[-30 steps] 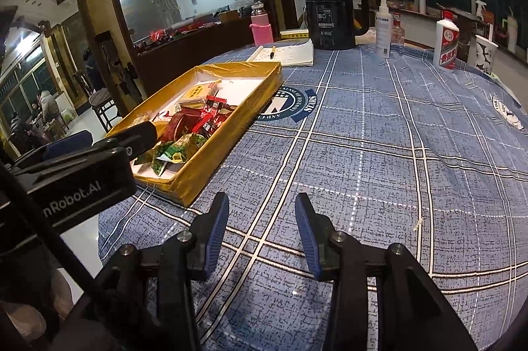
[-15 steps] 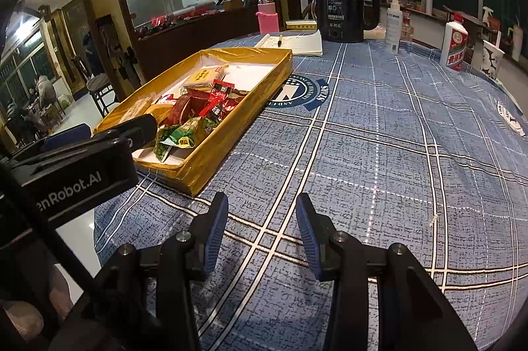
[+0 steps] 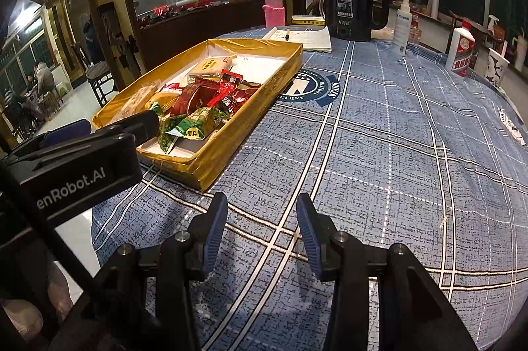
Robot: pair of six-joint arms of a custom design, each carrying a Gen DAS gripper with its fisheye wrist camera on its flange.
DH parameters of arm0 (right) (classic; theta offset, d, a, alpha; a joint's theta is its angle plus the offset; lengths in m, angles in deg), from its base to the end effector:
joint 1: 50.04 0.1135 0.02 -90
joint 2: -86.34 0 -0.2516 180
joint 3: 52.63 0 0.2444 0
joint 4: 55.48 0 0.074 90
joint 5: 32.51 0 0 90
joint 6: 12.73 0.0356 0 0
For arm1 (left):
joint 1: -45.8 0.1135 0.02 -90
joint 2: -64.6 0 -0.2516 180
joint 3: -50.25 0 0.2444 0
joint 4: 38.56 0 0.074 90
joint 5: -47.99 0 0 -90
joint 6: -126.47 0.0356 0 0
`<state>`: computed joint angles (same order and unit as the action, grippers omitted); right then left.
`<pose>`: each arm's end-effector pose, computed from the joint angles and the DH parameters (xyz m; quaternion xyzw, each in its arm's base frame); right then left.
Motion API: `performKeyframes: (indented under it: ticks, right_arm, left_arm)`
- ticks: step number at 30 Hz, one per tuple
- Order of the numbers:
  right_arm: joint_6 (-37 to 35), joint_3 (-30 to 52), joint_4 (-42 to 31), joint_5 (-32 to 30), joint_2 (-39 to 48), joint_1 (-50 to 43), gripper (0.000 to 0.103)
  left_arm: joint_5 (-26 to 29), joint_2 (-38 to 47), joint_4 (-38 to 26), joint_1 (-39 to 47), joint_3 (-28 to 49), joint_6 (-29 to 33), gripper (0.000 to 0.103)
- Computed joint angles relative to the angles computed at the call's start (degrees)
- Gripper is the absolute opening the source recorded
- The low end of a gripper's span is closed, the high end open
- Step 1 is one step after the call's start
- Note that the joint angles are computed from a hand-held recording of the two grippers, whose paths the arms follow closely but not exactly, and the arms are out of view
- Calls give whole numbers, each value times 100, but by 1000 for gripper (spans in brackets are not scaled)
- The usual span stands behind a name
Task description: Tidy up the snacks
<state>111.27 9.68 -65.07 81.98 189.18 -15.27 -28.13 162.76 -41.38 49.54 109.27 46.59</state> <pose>0.2794 0.1760 0.1183 0.0662 0.9191 0.0237 0.3876 0.3259 0.0127 0.1357 0.0996 0.9026 -0.0608 0.4144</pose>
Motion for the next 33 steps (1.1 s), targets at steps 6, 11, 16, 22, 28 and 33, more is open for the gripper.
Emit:
performKeyframes:
  ticks: [6, 11, 16, 22, 28, 33]
  right_arm:
    - [-34, 86, -19, -12, 89, 16, 43]
    - [-93, -6, 161, -17, 60, 22, 43]
    - [-257, -228, 523, 17, -94, 39, 43]
    - [-526, -258, 676, 8, -179, 55, 43]
    - [-786, -160, 709, 28, -131, 154, 44]
    - [-914, -19, 658, -38, -8, 171, 44]
  left_arm:
    - [43, 11, 207, 60, -66, -53, 88]
    - [156, -694, 1736, 265, -1052, -489, 88]
    - [746, -1236, 2669, 642, -1636, -701, 89]
    - [1043, -1096, 1980, 627, -1241, -337, 91]
    - [561, -905, 1840, 420, -1126, -419, 91]
    - [199, -773, 1499, 327, -962, -380, 91]
